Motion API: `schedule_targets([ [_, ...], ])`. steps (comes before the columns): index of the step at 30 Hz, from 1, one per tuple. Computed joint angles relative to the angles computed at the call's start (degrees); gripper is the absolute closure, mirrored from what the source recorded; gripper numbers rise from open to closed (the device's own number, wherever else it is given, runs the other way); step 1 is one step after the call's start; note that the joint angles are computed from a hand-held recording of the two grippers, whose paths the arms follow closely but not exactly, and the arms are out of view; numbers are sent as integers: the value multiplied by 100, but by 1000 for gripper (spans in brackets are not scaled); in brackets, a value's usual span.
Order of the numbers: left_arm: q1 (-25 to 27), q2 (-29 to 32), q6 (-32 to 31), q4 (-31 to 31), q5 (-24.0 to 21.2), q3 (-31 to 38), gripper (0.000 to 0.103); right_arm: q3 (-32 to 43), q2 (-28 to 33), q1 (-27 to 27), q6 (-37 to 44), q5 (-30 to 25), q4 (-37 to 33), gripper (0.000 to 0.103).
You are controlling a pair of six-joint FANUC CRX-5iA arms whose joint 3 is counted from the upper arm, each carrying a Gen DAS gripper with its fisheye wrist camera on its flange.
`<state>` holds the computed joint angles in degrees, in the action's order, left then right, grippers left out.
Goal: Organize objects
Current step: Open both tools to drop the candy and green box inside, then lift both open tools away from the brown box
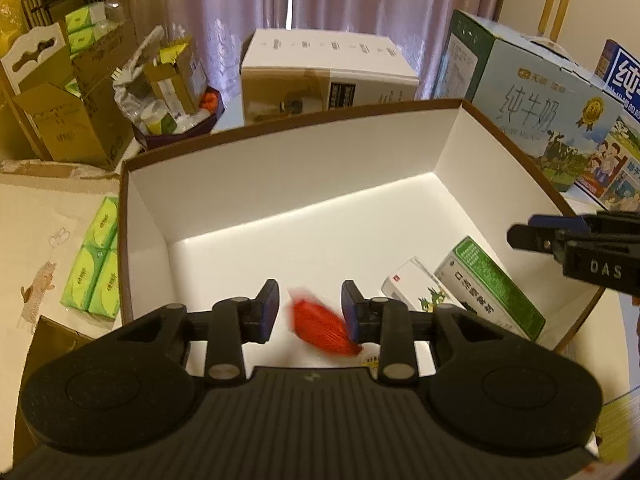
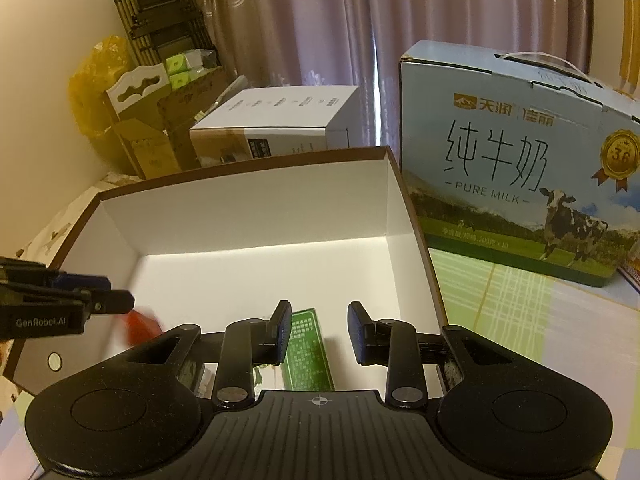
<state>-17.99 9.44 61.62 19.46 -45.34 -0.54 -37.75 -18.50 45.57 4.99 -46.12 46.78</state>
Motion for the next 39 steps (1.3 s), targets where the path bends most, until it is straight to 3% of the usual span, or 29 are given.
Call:
schedule_targets([
  [4, 33, -56, -76, 119, 68, -84, 44, -122, -181, 111, -204, -27, 112, 71],
  [5, 36, -83, -100, 115, 106, -110, 43, -141, -220, 154, -258, -64, 139, 69],
  [7, 41, -111, -90, 90, 108, -120, 36, -179, -275, 219, -373, -113, 237, 53],
  [10, 55, -168, -96, 93, 112, -158, 30, -280, -394, 338, -588, -183, 468, 43],
  [16, 67, -364, -140, 101, 174, -293, 19, -337, -575, 648, -839, -459, 721, 33],
  [25, 142, -845, -371, 340, 289, -634, 15, -421, -907, 1242, -1439, -1033, 1057, 29],
  [39, 297, -1895, -793, 817, 211, -1336, 12, -534, -1467, 2865, -2547, -2553, 1537, 28],
])
